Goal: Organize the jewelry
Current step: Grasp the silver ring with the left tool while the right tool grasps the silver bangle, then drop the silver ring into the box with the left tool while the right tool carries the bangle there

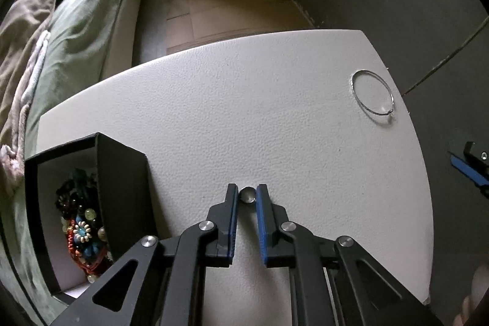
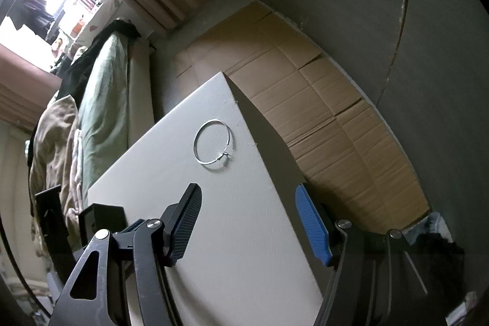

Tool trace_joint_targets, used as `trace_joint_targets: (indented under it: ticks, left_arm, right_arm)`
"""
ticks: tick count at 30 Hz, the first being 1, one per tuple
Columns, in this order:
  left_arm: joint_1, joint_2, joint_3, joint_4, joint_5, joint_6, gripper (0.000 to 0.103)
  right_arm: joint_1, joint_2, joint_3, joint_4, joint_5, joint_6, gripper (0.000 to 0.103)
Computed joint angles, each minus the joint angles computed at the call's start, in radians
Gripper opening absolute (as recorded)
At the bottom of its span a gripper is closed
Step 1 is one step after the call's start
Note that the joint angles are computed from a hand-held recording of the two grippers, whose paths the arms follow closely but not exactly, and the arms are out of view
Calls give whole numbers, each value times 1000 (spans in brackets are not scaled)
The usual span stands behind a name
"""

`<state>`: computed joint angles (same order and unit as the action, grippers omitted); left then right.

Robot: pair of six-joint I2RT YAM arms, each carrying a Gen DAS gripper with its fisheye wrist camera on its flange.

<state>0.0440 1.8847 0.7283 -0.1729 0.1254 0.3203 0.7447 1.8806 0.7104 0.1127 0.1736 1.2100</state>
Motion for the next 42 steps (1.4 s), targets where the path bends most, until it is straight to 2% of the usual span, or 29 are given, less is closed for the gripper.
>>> trace_joint_targets:
  ticks: [4, 10, 13, 15, 17, 26, 32, 37, 38, 42]
  left_arm:
    - [5, 9, 26, -31, 39, 6, 12]
    - [58, -73, 52, -95, 88, 47, 12]
    - [88, -112, 80, -141, 107, 60, 12]
    - [112, -138, 95, -172, 123, 71, 12]
    - [140, -163, 110, -198, 138, 89, 12]
    - [254, -211, 150, -277, 172, 163, 12]
    - [323, -225, 168, -308, 188, 196, 12]
    - [373, -227, 182, -332, 204, 223, 12]
    - [381, -226, 185, -339, 209, 227, 12]
    - [412, -230, 184, -364, 236, 239, 12]
  right_arm:
    - [-22, 20, -21, 95, -45, -8, 65]
    - [-25, 47, -8, 131, -25, -30, 62]
    - [-26, 70, 22, 120, -5, -42, 49]
    - [-27, 93, 46, 118, 4, -54, 37]
    - [-27, 127, 91, 87, 18, -66, 34]
    - [-20, 251, 269, -62, 112, -100, 33]
    - [13, 314, 416, -256, 205, -101, 31]
    - [56, 401, 606, -509, 260, -164, 29]
    - [61, 404, 617, -520, 254, -175, 28]
    - [74, 391, 623, -537, 206, -208, 6]
